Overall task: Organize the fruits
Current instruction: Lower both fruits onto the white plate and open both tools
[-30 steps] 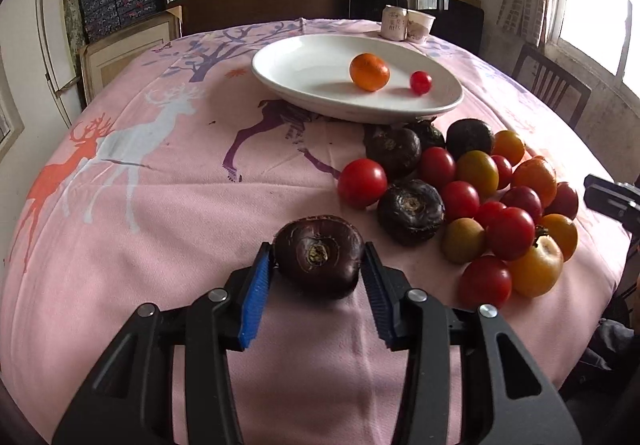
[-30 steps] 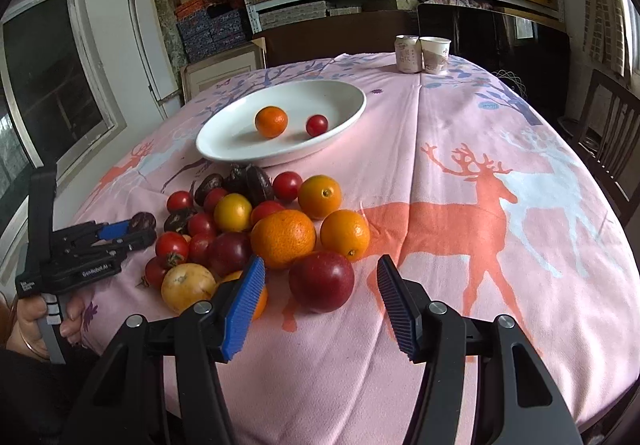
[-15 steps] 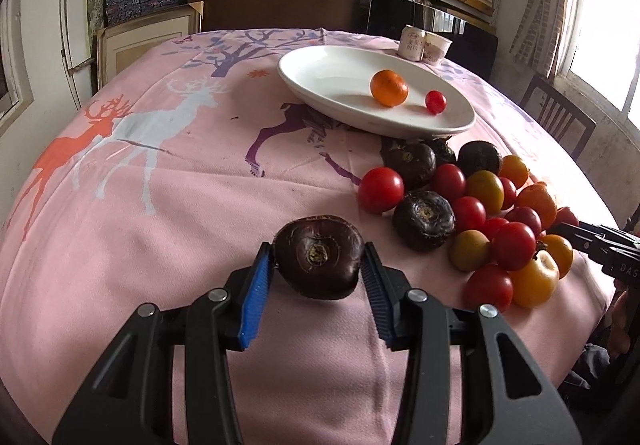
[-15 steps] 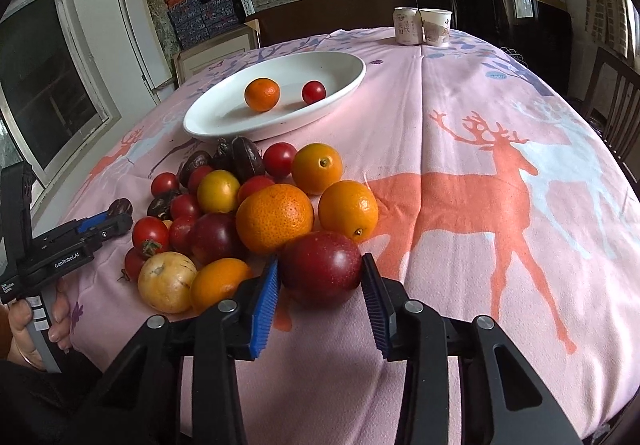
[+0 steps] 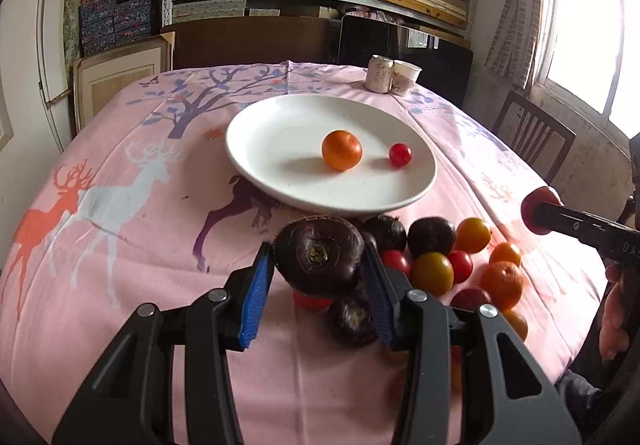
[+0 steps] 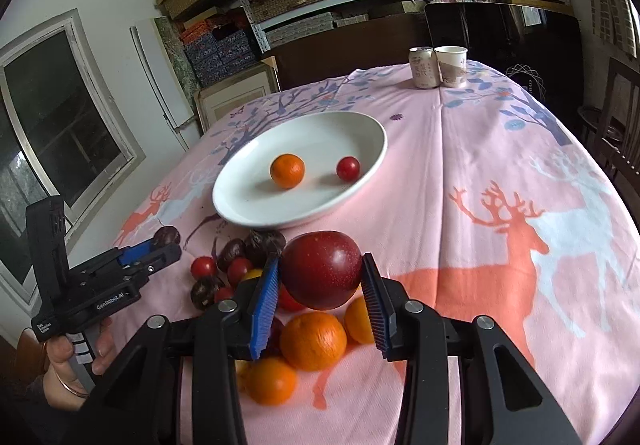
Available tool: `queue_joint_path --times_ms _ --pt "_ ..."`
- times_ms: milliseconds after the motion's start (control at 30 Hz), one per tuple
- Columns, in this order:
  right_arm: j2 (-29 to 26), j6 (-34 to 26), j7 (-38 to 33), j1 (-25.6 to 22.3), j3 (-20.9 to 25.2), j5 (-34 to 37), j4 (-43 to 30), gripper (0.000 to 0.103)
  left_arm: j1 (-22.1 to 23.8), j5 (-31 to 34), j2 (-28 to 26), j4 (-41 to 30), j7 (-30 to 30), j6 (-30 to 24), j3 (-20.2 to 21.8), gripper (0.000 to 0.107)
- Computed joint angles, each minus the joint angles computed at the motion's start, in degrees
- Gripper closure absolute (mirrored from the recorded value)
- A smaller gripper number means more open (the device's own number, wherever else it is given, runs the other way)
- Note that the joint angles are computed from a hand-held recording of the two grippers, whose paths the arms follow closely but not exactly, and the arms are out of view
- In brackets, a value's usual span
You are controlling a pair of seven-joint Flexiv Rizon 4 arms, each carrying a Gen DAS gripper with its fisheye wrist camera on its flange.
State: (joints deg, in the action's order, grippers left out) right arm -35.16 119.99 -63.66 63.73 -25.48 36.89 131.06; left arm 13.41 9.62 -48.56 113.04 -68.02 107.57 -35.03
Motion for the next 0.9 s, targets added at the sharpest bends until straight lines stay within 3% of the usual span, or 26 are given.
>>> queue_joint_path --times_ms 100,200,333,500,533,567,633,733,900 --pt "1.0 -1.2 0.1 -5.7 2.5 -4.4 -3.2 0.062 -3.5 -1.5 -0.7 -4.6 1.0 -2.1 1.1 0.063" --pt "0.5 -5.2 0.4 -8.6 1.9 -7.6 -7.0 0.062 -6.4 -4.1 -1.7 -9.4 3.0 -6.2 1.8 0.063" --pt "-0.9 -8.6 4.2 -15.6 5.4 -14.0 -11.3 0.062 -13.1 -9.1 -2.5 -15.4 4.9 -9.5 7.4 0.063" --pt "-3.1 -11.7 8.5 -20.6 8.1 -20.4 -14.6 0.060 -17.9 -13.6 -3.6 -19.6 6.8 -13.1 12.0 0.062" --pt "-3.3 -11.5 9.4 -21.2 8.5 -21.2 -14.7 0.057 -19.1 -14.3 -3.6 -19.8 6.8 -13.0 13.5 0.058" --pt "-3.5 -10.8 10.2 -21.2 8.4 -21.5 -14.5 0.049 -19.8 -14.8 -3.5 -19.7 6.8 -12.2 14.5 0.054" --pt "-3.5 -8.9 11.1 -18.3 5.8 -20.4 -13.0 0.044 -19.0 -14.7 -3.2 -18.0 7.1 -9.6 13.7 0.040" --pt "-2.8 -7.8 10.6 -12.9 1.1 -18.3 -9.8 0.044 -17.0 -13.3 -1.7 -14.5 7.2 -6.8 12.5 0.040" --pt "-1.1 -2.1 8.6 -7.5 0.5 -12.0 -3.0 0.044 -9.4 -9.4 1.3 -5.3 7.5 -5.1 6.9 0.039"
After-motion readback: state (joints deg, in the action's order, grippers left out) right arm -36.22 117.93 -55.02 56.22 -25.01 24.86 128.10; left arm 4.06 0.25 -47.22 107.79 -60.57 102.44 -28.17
